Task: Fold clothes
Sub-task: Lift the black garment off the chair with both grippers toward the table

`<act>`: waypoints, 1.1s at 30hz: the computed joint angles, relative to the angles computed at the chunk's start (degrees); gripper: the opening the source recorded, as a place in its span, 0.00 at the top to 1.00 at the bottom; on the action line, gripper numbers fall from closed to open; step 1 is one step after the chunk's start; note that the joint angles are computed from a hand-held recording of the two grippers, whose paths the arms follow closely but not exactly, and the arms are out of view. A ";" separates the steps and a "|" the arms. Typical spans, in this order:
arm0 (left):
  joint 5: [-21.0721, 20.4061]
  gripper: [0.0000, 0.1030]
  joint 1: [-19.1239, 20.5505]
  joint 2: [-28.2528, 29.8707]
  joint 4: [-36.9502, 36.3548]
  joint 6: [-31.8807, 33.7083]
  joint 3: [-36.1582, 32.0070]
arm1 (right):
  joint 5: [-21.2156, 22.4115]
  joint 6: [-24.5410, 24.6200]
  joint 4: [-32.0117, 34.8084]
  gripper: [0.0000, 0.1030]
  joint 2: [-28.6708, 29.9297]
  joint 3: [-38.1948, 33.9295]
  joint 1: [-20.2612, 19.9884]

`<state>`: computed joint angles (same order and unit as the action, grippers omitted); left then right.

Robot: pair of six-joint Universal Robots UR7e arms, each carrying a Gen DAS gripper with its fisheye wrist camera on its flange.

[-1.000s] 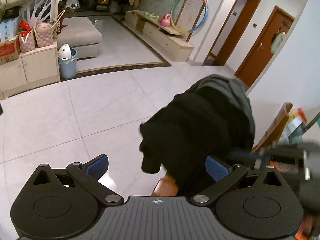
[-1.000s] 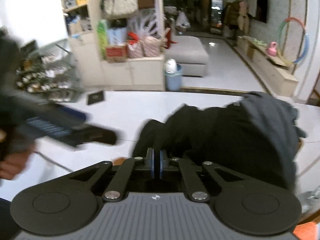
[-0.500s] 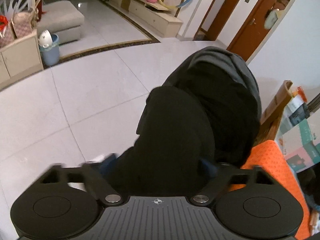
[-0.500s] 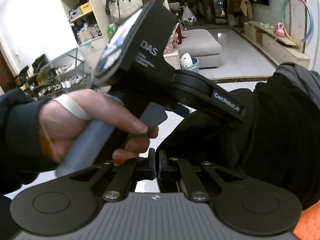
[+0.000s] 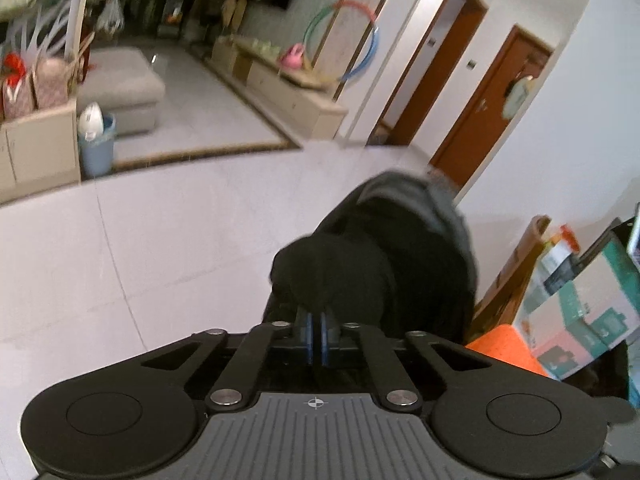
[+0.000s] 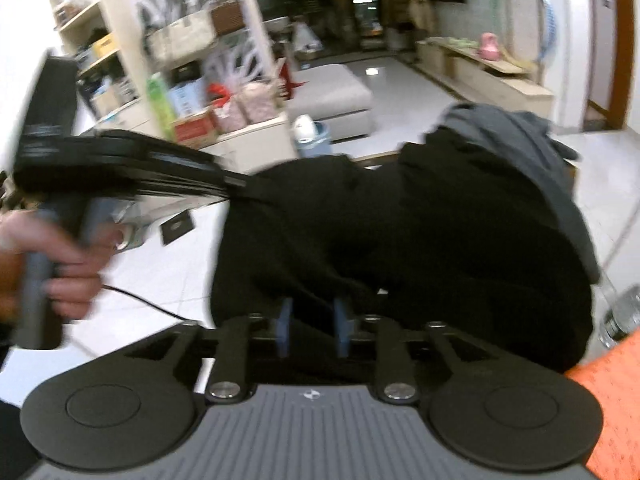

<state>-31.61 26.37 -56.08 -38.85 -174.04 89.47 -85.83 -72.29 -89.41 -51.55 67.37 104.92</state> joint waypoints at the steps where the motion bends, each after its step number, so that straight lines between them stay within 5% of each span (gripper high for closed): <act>1: -0.17 0.96 -0.67 0.89 2.65 -1.40 -1.51 | -0.03 -0.04 -1.10 0.44 0.08 0.25 -0.20; 2: -0.39 0.96 -1.29 1.91 5.22 -2.76 -3.01 | -0.06 -0.10 -2.22 0.39 0.15 0.53 -0.40; 4: -1.56 0.96 -1.90 3.48 8.85 -4.40 -5.44 | -0.02 -2.40 -5.12 0.12 -0.34 2.97 -0.81; 9: -4.60 0.96 -2.40 3.86 9.60 -6.65 -5.67 | -0.63 -2.05 -11.47 0.12 0.52 6.81 0.27; 12: -6.90 0.96 -3.21 4.39 10.99 -9.47 -5.79 | 0.46 0.26 -6.19 0.08 2.47 4.13 1.15; 15: -9.09 0.96 -4.22 4.41 11.56 -11.18 -5.32 | -0.22 -3.64 -3.66 0.02 2.98 5.04 1.98; 17: -10.49 0.96 -4.60 4.38 11.62 -12.09 -5.03 | -2.01 -5.21 -3.34 0.15 2.62 6.54 2.48; 19: -12.10 0.96 -5.15 3.96 11.33 -13.28 -4.20 | -2.99 -4.10 -0.82 0.57 2.81 6.34 2.76; 22: -14.43 0.96 -6.37 3.16 10.29 -14.89 -2.57 | -2.16 -4.57 -1.88 0.78 1.03 8.32 2.84; 33: -26.01 0.96 -11.05 5.20 11.66 -19.92 -3.64 | 2.13 -9.63 9.99 0.83 -4.23 9.92 3.27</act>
